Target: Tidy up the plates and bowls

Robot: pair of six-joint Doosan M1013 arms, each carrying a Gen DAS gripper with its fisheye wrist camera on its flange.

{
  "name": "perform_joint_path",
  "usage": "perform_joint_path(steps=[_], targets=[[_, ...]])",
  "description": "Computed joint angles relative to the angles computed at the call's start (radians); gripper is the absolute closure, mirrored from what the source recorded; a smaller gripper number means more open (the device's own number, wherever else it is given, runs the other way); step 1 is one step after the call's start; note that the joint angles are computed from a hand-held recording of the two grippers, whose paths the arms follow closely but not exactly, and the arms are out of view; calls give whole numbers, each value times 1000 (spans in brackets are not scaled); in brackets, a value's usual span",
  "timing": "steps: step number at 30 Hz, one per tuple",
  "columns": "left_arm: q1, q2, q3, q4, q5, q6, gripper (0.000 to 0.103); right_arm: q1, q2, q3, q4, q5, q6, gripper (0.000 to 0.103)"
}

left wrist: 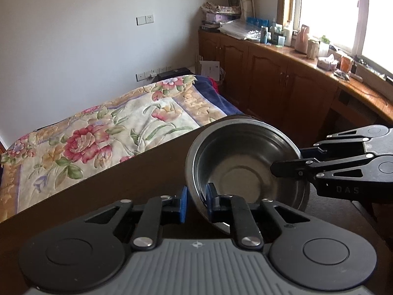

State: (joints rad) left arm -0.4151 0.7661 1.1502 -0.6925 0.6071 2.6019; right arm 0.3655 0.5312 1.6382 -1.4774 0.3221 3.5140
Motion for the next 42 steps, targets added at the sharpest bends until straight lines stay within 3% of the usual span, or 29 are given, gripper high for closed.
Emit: perform_joint_path(steps=[8, 19, 30, 42], targets=[[13, -80, 121, -165, -105, 163, 73, 23, -24, 29, -157, 20, 169, 87], [40, -195, 274, -472, -158, 482, 73, 94, -67, 57, -262, 158, 212, 87], [68, -244, 354, -614, -144, 620, 73, 146, -81, 75, -306, 238, 203, 87], [107, -307, 461, -813, -102, 823, 73, 161, -88, 94, -372, 254, 267, 87]])
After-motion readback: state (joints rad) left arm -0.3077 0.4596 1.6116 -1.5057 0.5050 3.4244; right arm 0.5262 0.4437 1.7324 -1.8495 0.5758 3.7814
